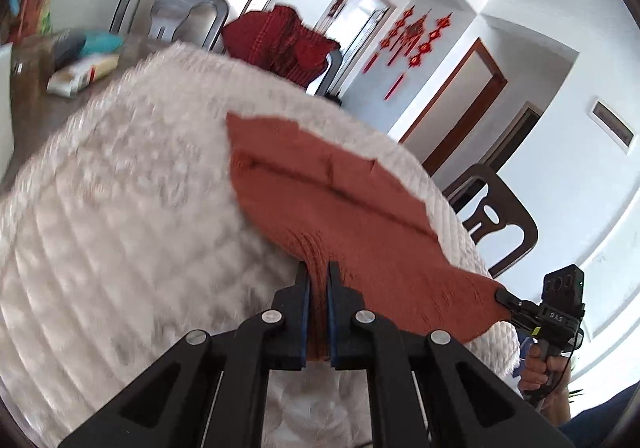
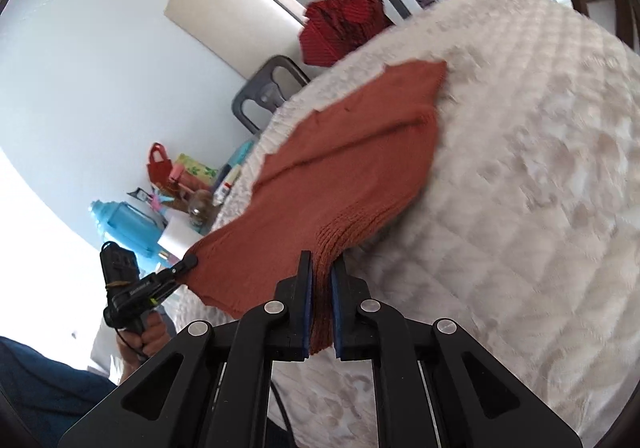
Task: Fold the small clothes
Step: 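Pinch the sweater hem with both tools side by side, then lift the hem with both tools and fold it over toward the collar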
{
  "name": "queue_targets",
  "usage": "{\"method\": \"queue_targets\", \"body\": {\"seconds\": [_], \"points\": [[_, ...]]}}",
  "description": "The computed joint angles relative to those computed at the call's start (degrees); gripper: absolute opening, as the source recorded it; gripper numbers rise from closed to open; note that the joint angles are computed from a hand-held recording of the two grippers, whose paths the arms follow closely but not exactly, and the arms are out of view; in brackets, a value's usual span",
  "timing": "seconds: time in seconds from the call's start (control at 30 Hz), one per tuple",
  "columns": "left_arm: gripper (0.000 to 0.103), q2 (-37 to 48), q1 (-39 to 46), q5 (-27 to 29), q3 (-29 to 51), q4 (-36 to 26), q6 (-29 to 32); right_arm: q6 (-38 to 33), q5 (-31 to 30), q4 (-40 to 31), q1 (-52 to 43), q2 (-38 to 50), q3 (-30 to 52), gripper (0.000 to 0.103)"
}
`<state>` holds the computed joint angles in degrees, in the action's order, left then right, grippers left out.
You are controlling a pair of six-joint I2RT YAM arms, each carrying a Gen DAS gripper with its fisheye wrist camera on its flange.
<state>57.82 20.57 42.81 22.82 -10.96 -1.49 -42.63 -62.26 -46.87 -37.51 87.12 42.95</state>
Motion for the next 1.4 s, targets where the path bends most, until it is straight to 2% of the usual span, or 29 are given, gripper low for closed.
{"method": "queue_targets", "body": {"seconds": [0.1,0.2,0.37,0.5,0.6,0.83,1.03,1.2,1.27,1.4], "points": [[0.008,2.44,-2.09,-0.64,2.16,5.18,-3.35,4.15,-2.73,3.14,1.51,-0.08,1.55,0.007],[0.008,8.04,-3.59,-1.68,5.36,11.73,-6.87,15.19,-5.37,13.06,4.57,0.63,3.14,0.007],[0.008,19.91,-5.91,-4.05,12.80,19.82,-11.57,31.74,-4.94,29.26,8.88,3.98,6.46,0.007],[0.008,29.02,-8.57,-7.23,20.65,21.14,-13.47,41.29,-1.89,37.31,13.10,10.18,12.61,0.007],[0.008,35.18,-10.05,-8.98,26.03,20.93,-14.27,45.61,1.17,39.99,15.54,14.92,17.54,0.007],[0.008,47.71,-11.79,-11.48,37.14,17.29,-14.27,49.98,5.35,39.78,18.27,25.15,26.66,0.008],[0.008,55.24,-12.12,-10.49,45.15,13.71,-16.00,54.04,6.25,37.34,18.94,32.09,34.00,0.008],[0.008,62.29,-13.05,-11.52,55.24,5.87,-17.16,56.54,9.44,32.55,20.15,37.27,41.89,0.008],[0.009,65.27,-12.79,-10.34,58.65,3.55,-19.26,58.23,9.65,29.81,20.41,40.42,45.89,0.008],[0.011,66.44,-12.17,-8.76,59.47,5.08,-21.98,61.07,8.48,30.11,20.49,42.53,48.39,0.012]]}}
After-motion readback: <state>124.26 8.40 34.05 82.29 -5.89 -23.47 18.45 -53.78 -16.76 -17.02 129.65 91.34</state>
